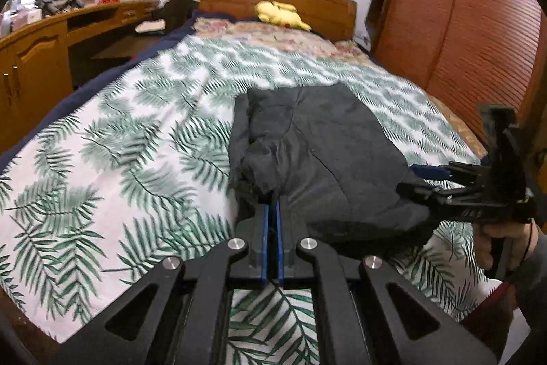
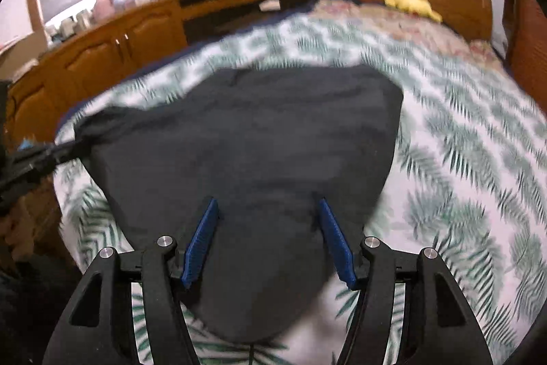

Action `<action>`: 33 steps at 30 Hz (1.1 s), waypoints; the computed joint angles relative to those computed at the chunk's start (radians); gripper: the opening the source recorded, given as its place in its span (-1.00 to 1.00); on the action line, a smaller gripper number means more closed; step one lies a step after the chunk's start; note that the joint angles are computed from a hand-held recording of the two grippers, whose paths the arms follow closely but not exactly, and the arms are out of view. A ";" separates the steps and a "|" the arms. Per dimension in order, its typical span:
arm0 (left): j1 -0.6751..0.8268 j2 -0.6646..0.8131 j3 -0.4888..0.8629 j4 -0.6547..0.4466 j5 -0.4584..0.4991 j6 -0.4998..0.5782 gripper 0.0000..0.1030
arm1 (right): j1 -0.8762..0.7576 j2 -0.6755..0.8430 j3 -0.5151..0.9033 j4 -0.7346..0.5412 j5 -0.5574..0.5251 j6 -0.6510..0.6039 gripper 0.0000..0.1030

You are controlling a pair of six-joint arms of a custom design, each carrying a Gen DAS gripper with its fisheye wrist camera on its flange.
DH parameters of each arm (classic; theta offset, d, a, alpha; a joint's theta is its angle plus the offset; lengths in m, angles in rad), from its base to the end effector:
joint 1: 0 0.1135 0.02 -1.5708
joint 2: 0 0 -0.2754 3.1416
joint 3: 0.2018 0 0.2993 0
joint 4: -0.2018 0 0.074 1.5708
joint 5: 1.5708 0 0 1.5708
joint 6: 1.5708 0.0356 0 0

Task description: Fold large clothes

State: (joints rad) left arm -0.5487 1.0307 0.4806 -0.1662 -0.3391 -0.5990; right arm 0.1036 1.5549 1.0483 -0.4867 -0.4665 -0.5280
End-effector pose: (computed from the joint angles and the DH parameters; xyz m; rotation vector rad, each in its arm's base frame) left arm 0.2117 -0.1155 0.1769 -0.2310 2.2368 -0.2318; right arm 0.3553 0.0530 0.2104 -0.9269 2.2792 0.4164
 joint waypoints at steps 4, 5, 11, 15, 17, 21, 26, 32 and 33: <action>-0.041 0.060 0.031 -0.018 -0.041 -0.010 -0.96 | -0.015 0.008 -0.065 0.068 0.035 -0.025 0.21; -0.047 0.055 0.030 -0.021 -0.043 -0.017 -0.95 | -0.023 0.014 -0.068 0.072 0.019 -0.019 0.21; -0.074 0.029 0.020 -0.044 -0.055 -0.046 -0.92 | -0.041 -0.004 -0.093 0.086 0.002 -0.044 0.21; -0.105 0.006 0.030 -0.075 -0.089 -0.041 -0.92 | -0.057 0.009 -0.073 0.059 -0.020 -0.057 0.21; -0.121 -0.019 0.028 -0.095 -0.112 -0.048 -0.92 | -0.057 0.006 -0.079 0.064 -0.019 -0.056 0.21; -0.147 -0.102 0.010 -0.138 -0.145 -0.069 -0.92 | -0.048 -0.006 -0.100 0.096 -0.007 -0.046 0.23; -0.186 -0.131 0.011 -0.187 -0.192 -0.087 -0.90 | -0.048 -0.016 -0.121 0.124 -0.007 -0.040 0.24; -0.226 -0.116 0.022 -0.207 -0.246 -0.093 -0.85 | -0.053 -0.022 -0.127 0.132 -0.016 -0.046 0.24; -0.229 -0.115 0.021 -0.207 -0.248 -0.093 -0.84 | -0.053 -0.022 -0.125 0.128 -0.017 -0.049 0.25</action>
State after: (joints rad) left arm -0.7776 0.9153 0.5017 -0.3736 -0.5870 -0.6918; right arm 0.0503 1.5328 0.9234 -0.3585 -0.4831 -0.5770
